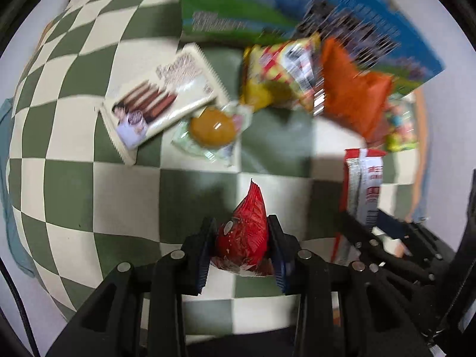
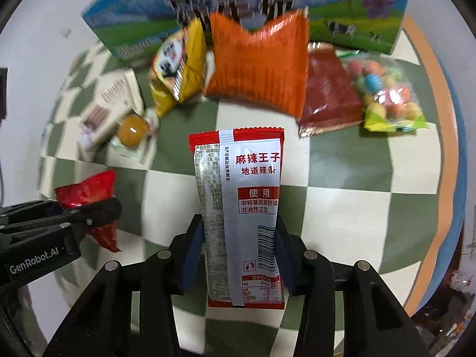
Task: Organize snacks
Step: 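Grasp the red triangle packet with left tool while right grasps red spicy strip pack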
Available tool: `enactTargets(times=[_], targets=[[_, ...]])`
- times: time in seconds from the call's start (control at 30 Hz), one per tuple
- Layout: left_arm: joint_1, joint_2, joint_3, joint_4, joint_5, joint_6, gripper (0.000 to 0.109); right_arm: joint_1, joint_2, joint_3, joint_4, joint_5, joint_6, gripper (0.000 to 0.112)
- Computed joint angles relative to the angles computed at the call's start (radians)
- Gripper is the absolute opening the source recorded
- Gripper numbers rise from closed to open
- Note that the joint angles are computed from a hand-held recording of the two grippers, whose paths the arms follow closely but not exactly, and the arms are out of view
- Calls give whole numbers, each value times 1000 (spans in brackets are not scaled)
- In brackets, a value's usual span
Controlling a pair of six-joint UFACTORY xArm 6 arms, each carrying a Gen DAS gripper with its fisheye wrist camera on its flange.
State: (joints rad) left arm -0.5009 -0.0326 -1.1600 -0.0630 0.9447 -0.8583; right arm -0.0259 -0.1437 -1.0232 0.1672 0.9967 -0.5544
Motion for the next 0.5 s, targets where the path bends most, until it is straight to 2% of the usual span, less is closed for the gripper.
enactTargets(times=[0.13, 0.23, 0.3, 0.37, 0.43, 0.5], targets=[[19, -7, -87, -1, -17, 23, 32, -22, 2, -128, 92, 115, -41, 47], [42, 33, -216, 7, -7, 59, 32, -27, 68, -298, 150, 191, -39, 47], [60, 109, -347, 22, 10, 83, 32, -35, 134, -447, 195, 236, -30, 47], [79, 186, -493, 61, 57, 104, 32, -31, 210, -591, 215, 252, -5, 47], [100, 296, -666, 94, 120, 136, 32, -1, 342, -789, 192, 252, 50, 47], [126, 418, -868, 100, 210, 177, 32, 11, 475, -998, 168, 281, 106, 47]])
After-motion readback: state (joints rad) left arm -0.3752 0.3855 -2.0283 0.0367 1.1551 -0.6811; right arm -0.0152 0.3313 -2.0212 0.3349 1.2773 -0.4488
